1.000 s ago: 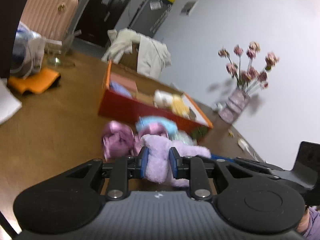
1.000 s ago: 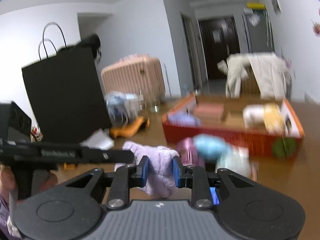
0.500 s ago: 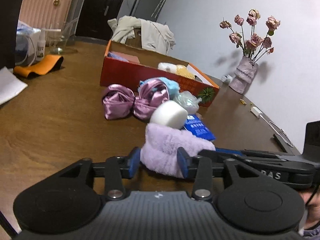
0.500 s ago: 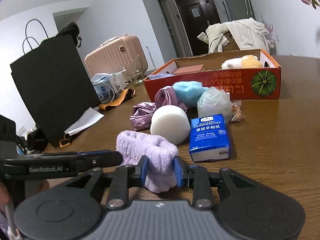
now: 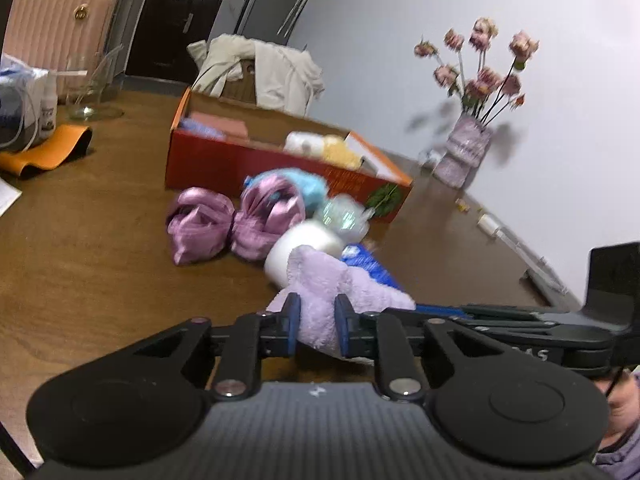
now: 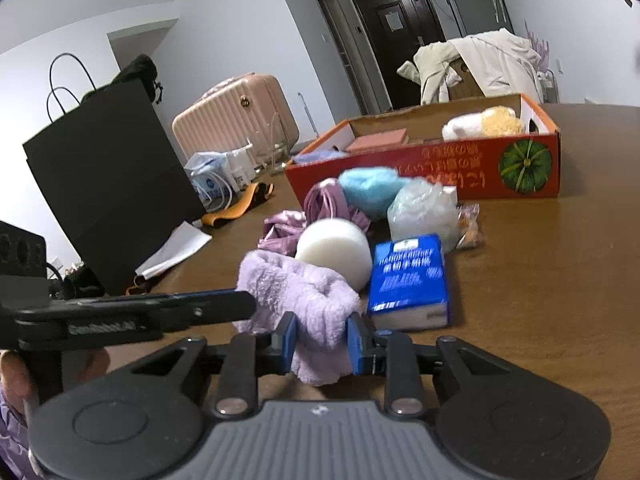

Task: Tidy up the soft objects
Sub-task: 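Carry the lavender towel into the box and open the right tool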

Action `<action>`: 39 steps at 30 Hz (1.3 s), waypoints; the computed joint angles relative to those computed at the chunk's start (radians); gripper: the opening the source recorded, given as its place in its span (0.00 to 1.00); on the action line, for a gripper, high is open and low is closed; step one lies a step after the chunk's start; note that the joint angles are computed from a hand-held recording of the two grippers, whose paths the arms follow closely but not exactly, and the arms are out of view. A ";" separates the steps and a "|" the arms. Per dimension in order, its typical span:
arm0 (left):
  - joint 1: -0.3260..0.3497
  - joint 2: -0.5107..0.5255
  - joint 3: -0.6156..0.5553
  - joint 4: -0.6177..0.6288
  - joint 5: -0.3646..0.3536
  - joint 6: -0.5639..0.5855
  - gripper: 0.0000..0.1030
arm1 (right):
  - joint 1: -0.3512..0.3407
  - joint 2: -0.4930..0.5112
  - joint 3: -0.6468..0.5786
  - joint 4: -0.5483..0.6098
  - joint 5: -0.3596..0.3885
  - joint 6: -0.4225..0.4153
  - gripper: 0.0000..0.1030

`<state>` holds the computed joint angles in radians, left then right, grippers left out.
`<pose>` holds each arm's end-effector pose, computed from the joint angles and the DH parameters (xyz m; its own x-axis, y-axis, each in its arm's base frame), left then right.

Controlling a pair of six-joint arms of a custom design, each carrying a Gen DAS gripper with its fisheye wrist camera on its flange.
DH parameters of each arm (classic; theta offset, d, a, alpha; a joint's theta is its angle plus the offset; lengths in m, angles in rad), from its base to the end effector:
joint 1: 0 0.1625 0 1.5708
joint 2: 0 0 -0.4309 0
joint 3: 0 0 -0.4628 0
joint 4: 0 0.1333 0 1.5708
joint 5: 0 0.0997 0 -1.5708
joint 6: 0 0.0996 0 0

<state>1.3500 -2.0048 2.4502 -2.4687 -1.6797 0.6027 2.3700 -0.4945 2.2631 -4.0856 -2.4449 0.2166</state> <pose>0.0386 -0.3873 0.3086 -0.6788 0.7150 -0.1673 0.7062 0.5732 -0.4156 0.3299 -0.2416 -0.0660 -0.9146 0.0154 0.4041 -0.3377 0.5209 -0.7840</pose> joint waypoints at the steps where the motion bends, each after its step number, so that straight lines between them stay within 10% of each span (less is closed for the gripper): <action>1: -0.008 -0.003 -0.002 -0.003 -0.009 -0.004 0.17 | -0.001 -0.010 0.003 -0.015 0.006 -0.014 0.25; 15: -0.152 0.309 -0.194 -0.190 0.016 -0.108 0.14 | -0.187 -0.234 -0.019 -0.015 0.174 -0.324 0.24; 21: -0.179 0.539 -0.364 -0.216 0.140 -0.208 0.14 | -0.349 -0.334 -0.079 0.208 0.329 -0.270 0.24; 31: -0.209 0.787 -0.540 -0.202 0.425 -0.247 0.16 | -0.501 -0.329 -0.284 0.637 0.378 -0.101 0.25; 36: -0.206 0.778 -0.514 -0.245 0.445 -0.204 0.49 | -0.503 -0.290 -0.331 0.678 0.330 -0.076 0.38; 39: -0.212 0.756 -0.493 -0.262 0.452 -0.179 0.49 | -0.496 -0.285 -0.324 0.648 0.316 -0.076 0.53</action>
